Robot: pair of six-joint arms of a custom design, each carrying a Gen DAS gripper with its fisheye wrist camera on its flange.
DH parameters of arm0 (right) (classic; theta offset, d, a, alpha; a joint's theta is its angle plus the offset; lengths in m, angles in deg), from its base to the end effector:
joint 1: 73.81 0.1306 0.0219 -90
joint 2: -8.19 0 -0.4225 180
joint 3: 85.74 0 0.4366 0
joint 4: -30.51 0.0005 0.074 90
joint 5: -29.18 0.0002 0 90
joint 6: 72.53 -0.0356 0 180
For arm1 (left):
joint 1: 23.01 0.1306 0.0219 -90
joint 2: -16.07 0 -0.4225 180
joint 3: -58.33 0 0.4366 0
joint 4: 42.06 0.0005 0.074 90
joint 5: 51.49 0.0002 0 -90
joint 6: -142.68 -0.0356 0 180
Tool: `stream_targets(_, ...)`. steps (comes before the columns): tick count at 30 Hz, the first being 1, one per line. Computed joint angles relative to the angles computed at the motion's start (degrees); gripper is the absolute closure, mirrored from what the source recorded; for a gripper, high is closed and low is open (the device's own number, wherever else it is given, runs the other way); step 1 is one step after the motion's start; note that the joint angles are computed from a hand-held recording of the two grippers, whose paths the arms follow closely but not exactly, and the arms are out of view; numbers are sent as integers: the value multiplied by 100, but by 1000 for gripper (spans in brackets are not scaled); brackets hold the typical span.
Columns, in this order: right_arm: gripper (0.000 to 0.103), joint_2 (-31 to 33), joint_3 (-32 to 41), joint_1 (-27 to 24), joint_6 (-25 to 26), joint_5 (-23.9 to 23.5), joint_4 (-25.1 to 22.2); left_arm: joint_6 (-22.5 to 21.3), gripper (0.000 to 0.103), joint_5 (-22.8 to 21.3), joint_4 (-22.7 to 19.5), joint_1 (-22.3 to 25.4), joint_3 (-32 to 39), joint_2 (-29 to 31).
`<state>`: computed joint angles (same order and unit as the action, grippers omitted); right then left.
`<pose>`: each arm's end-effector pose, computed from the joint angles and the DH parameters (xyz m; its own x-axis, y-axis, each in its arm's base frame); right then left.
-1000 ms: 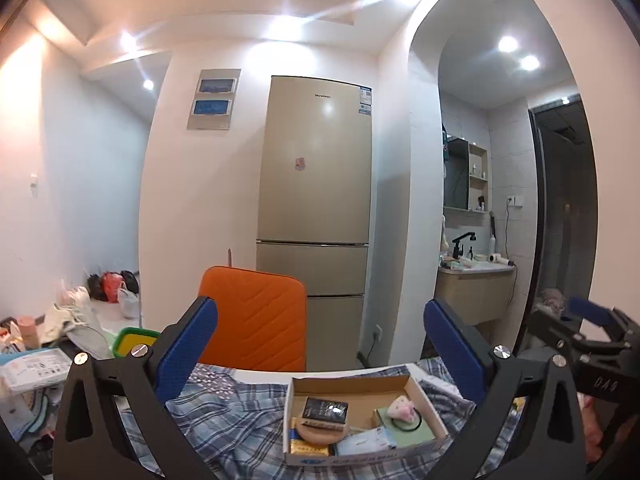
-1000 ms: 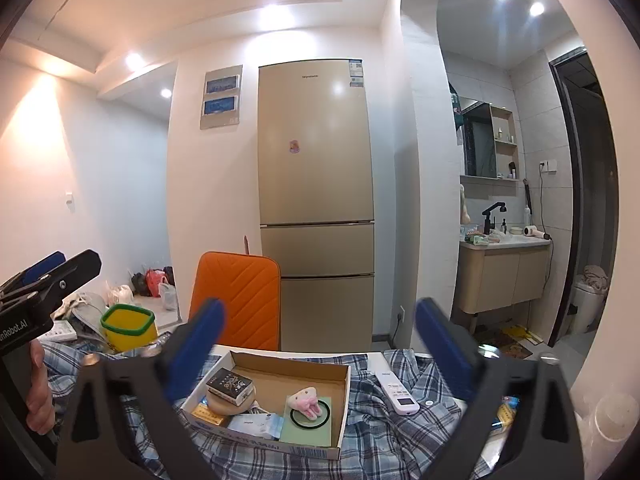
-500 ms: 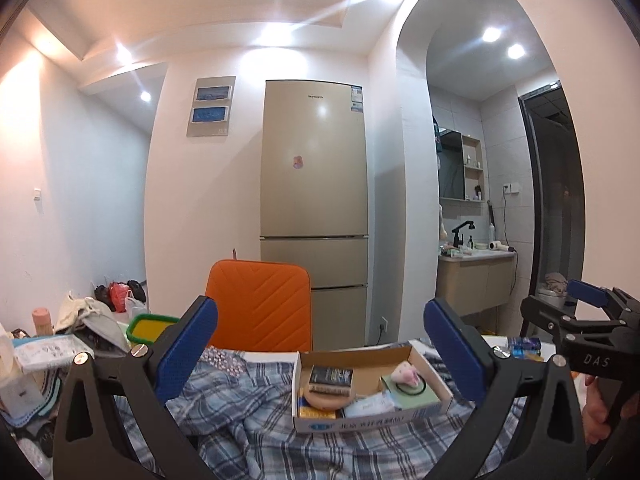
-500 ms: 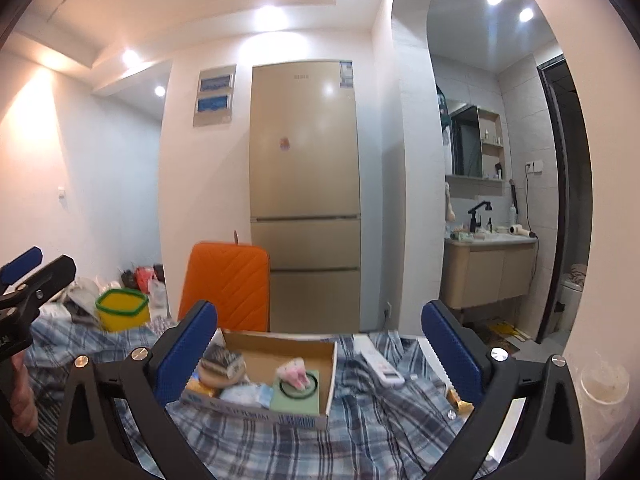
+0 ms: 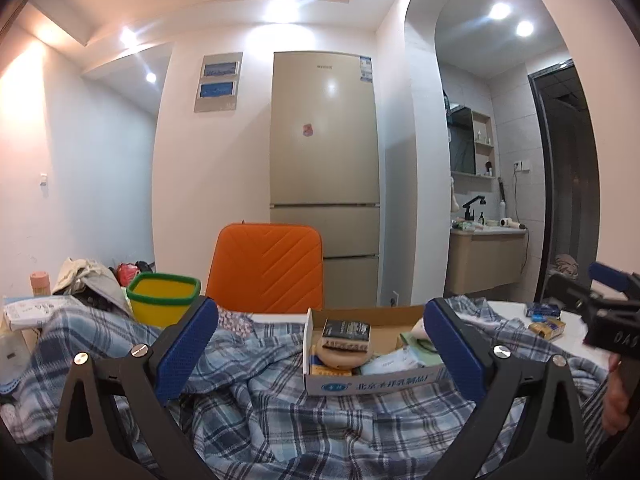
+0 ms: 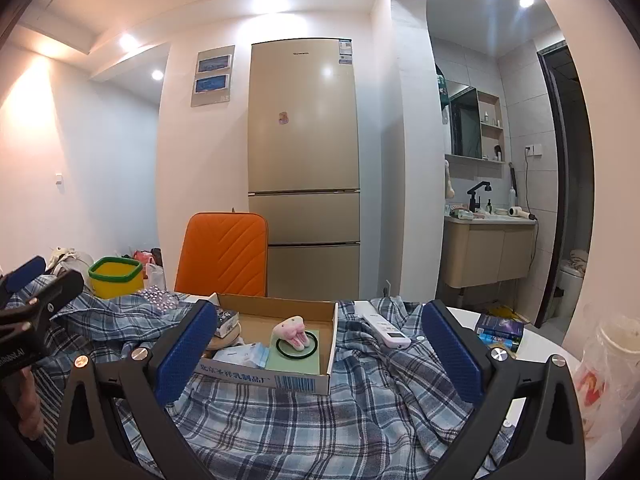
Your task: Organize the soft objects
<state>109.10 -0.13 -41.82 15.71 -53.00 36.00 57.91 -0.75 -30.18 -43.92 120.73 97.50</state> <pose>0.5377 0.3296 0.4114 -0.1571 -0.0622 -0.9856 -0.4065 0.9136 0.0071 0.4492 -0.1480 0.3932 -0.0875 -0.0421 -0.9953 -0.3195 0.9475 -0.0120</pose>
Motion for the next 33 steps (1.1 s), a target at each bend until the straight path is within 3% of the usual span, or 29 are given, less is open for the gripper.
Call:
stream_targets(8, 0, 0, -148, -40, -182, -111, 162, -7, 1, -31, 8, -21, -31, 49)
stream_targets(33, 0, 90, -71, -25, -130, -176, 10, -185, 0, -228, 87, -101, -23, 90)
